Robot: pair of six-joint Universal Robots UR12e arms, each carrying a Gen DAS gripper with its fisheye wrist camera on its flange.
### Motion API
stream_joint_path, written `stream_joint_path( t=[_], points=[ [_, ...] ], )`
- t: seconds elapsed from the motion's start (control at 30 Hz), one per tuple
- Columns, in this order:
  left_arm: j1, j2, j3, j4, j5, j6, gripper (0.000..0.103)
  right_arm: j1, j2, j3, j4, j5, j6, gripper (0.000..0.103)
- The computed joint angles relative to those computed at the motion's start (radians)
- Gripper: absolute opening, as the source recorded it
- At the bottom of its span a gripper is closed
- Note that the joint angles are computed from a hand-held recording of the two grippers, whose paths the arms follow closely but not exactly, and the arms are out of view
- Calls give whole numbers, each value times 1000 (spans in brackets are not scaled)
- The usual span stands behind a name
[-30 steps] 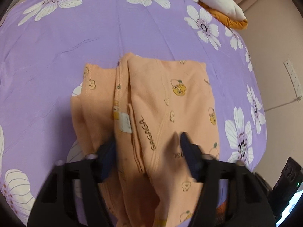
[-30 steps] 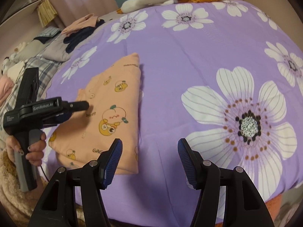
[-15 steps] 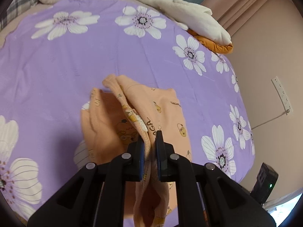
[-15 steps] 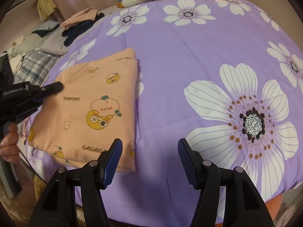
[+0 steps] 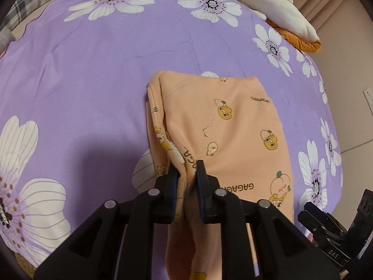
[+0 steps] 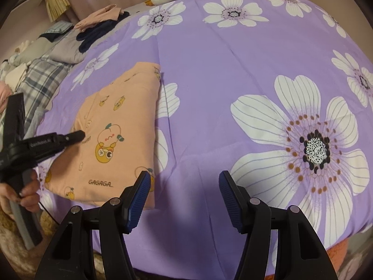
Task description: Fold small clothes
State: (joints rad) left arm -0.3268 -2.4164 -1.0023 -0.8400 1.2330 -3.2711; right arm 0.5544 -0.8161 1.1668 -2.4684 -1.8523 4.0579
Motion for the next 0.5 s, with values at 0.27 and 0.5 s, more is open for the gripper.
stream_joint_path(
  t=[0.27,0.5],
  points=[
    [1,7,-8,-11,66,-31,66,0,5,-10,23,5,4,61],
    [35,51,-66,58,-60,-66,79,0,6,-17,33,-11,-3,63]
  ],
)
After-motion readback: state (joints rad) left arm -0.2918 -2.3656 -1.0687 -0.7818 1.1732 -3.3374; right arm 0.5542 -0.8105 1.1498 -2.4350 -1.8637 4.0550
